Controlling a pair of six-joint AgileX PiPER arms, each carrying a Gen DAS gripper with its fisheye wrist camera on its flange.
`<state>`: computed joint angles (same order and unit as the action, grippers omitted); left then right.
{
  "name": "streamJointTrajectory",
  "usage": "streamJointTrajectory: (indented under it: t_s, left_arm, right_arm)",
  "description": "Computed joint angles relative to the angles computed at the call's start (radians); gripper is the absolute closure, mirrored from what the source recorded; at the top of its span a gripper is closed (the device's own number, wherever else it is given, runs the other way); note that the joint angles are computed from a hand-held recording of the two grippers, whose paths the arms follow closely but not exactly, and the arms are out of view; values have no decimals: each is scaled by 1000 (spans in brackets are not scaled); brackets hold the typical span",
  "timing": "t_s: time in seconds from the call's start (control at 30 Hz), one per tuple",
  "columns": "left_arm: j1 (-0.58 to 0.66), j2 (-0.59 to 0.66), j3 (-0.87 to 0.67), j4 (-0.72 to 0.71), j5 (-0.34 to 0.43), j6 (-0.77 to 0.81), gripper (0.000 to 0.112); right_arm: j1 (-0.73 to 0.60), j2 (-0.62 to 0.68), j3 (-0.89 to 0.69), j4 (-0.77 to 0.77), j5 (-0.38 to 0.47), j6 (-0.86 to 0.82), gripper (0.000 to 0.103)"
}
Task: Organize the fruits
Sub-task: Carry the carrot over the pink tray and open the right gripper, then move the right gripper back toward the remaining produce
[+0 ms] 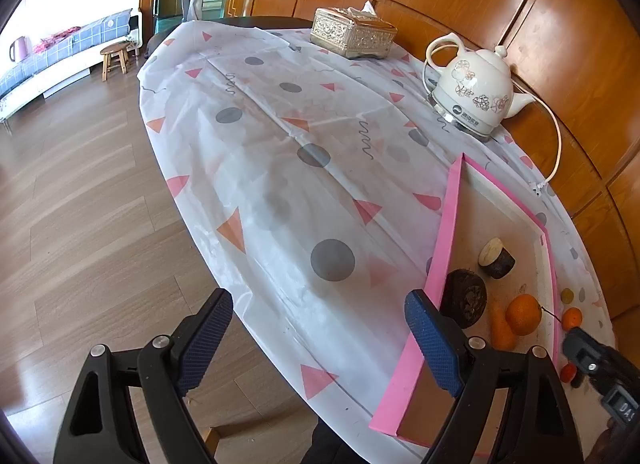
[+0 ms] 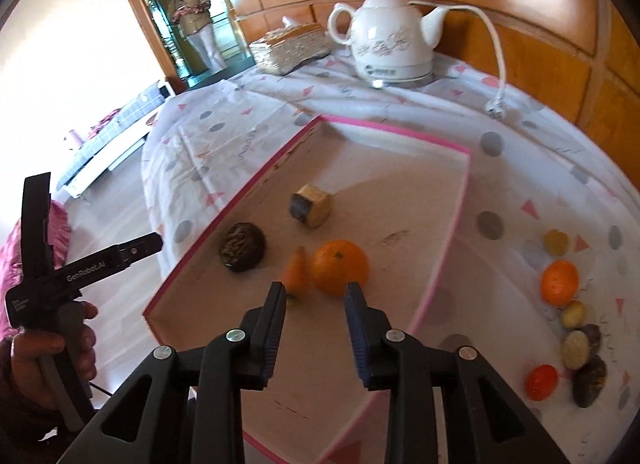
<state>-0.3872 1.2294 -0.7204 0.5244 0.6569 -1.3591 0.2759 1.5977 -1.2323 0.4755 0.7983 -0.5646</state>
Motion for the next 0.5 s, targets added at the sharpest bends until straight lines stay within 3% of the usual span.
streamJointTrajectory:
  t_s: [0.3, 0.5]
  left_arm:
    - [-52, 11, -27, 43, 30, -27, 24]
    - [-104, 35, -60, 77, 56, -44, 24]
  right_arm:
    - [-113, -117, 75, -149, -76, 113, 65]
    - [-305, -146, 93, -226, -69, 152, 64]
